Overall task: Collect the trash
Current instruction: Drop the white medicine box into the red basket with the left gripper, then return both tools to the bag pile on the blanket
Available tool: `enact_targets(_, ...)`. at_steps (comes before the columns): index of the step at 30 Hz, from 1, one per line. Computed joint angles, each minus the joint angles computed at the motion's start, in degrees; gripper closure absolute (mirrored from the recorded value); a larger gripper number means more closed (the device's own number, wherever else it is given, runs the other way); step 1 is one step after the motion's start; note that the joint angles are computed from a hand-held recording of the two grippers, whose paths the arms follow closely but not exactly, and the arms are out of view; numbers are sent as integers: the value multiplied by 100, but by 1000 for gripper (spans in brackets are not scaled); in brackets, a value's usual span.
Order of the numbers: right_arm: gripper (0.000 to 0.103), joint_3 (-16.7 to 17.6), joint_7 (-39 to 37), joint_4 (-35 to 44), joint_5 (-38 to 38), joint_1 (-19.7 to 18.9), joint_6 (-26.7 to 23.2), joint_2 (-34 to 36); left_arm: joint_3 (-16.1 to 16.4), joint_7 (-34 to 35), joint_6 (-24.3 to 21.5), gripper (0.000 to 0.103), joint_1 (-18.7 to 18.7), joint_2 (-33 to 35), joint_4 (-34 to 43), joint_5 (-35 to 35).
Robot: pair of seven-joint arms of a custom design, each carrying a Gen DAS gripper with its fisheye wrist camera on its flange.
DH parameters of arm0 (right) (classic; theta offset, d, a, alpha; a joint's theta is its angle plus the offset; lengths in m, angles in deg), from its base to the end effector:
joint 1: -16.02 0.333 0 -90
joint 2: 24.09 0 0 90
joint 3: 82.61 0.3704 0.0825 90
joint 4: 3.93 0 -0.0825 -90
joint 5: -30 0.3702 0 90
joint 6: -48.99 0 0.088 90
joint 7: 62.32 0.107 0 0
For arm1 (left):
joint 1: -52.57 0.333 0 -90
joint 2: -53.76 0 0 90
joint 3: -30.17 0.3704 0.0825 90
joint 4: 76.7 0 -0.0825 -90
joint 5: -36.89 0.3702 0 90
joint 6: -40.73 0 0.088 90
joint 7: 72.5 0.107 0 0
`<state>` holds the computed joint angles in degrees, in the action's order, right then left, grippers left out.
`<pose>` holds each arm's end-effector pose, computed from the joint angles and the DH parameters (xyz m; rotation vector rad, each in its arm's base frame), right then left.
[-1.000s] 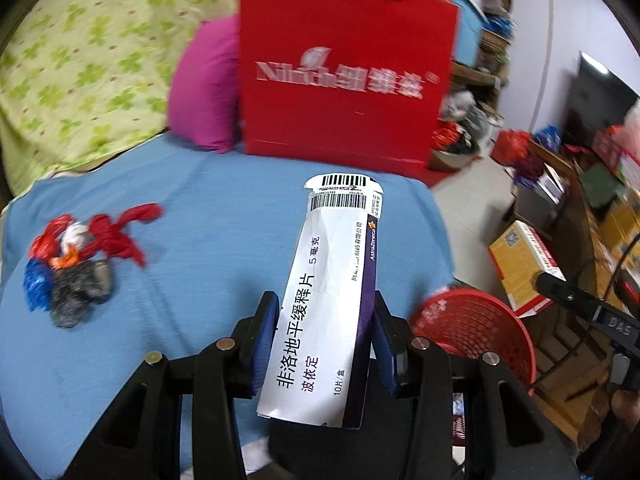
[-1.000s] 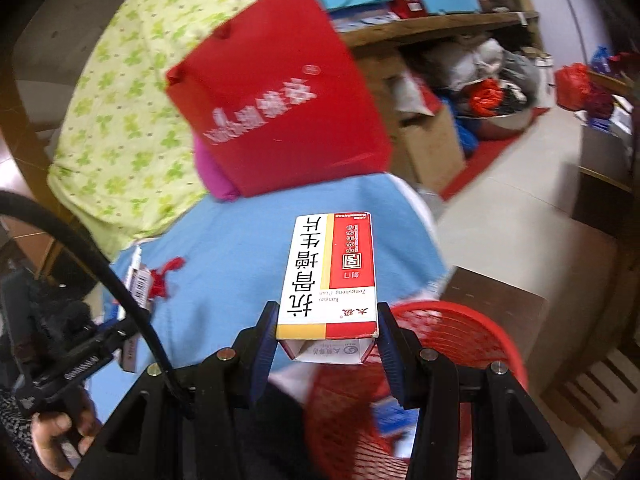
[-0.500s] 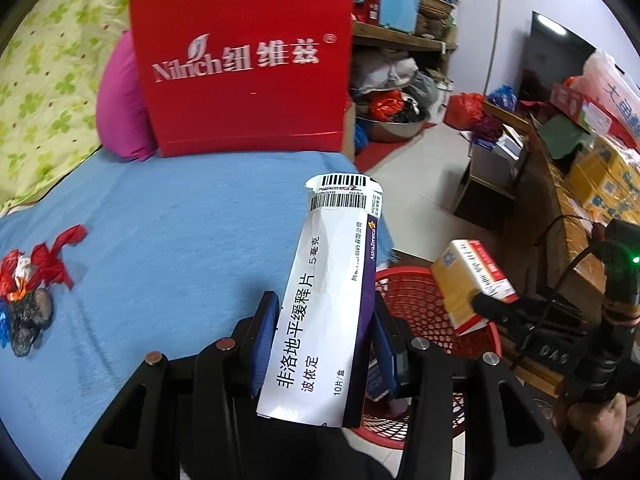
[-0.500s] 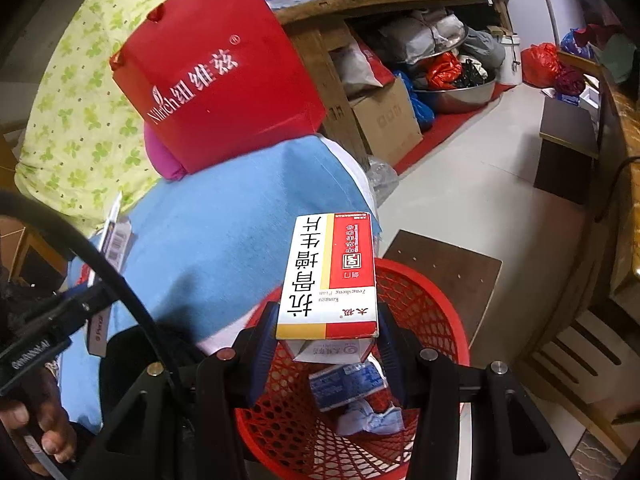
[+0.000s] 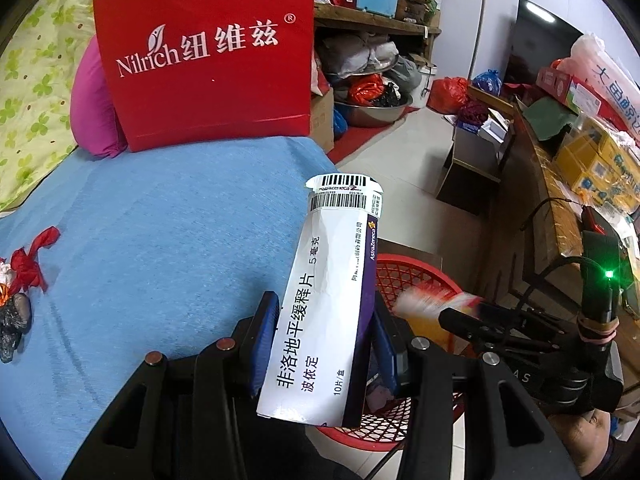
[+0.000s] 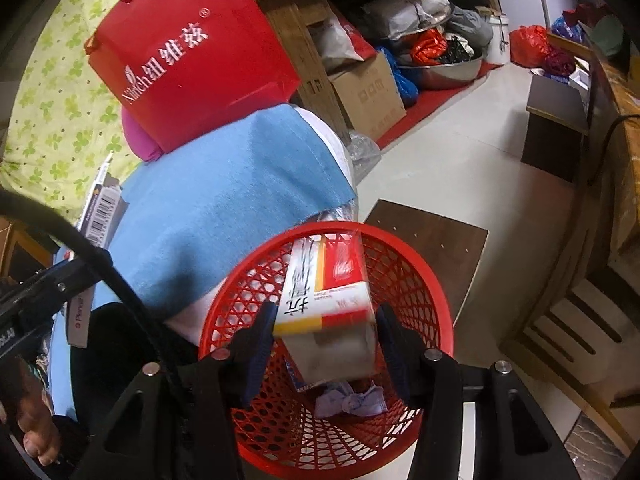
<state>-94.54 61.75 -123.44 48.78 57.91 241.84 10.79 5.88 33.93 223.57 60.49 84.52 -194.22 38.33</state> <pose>0.5693 0.3059 0.2711 -1.4249 2.0131 -0.2765 0.6406 -0.1551 0.3262 -1.4050 2.2978 -0.8197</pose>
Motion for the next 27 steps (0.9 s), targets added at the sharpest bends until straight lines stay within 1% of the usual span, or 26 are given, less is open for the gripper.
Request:
enact_targets(2, 40, -55, 26, -42, 59, 49, 31, -20, 18, 4, -48, 57, -32, 18, 38, 10)
enact_targets(3, 37, -142, 27, -73, 107, 136, 53, -34, 42, 5, -68, 57, -64, 25, 52, 13)
enact_targets(6, 36, -507, -20, -171, 305, 499, 126, -90, 58, 47, -139, 57, -97, 55, 98, 14)
enact_targets(7, 36, -673, -48, -196, 417, 667, 159, -94, 75, 58, -162, 57, -124, 60, 107, 10)
enact_targets(9, 36, -1222, -123, -305, 816, 1237, 272, -85, 179, 64, -209, 57, -257, 62, 127, 8)
enact_targets(10, 36, -1404, -184, -357, 1008, 1427, 334, -95, 232, 64, -220, 57, -321, 63, 129, 7)
enact_targets(12, 36, -1929, -315, -484, 1549, 1992, 498, -54, 291, 73, -278, 57, -408, 71, 150, -2)
enact_targets(15, 36, -2358, -536, -619, 2174, 2472, 727, -33, 367, 105, -332, 56, -519, 94, 190, -8)
enact_targets(18, 36, -2625, -801, -675, 2690, 2786, 898, -23, 482, 106, -452, 56, -679, 118, 258, -13)
enact_targets(20, 36, -2761, -986, -708, 3022, 2975, 1098, -23, 444, 140, -509, 53, -667, 137, 277, -54)
enact_targets(21, 36, -2837, -1111, -712, 3192, 3080, 1150, -33, 491, 133, -564, 50, -724, 142, 310, -62)
enact_targets(23, 35, -2838, -1308, -662, 3384, 3116, 1224, -38, 697, 79, -506, 30, -914, 108, 281, -47)
enact_targets(24, 35, -2825, -1415, -608, 3452, 3106, 1216, -38, 928, -16, -379, 28, -1124, 75, 245, -10)
enact_targets(25, 35, -2795, -1511, -565, 3512, 3088, 1214, -39, 1050, -64, -271, 28, -1231, 50, 208, 27)
enact_targets(27, 35, -2728, -1705, -459, 3629, 3046, 1183, -34, 1140, -106, -207, 28, -1294, -5, 159, 93)
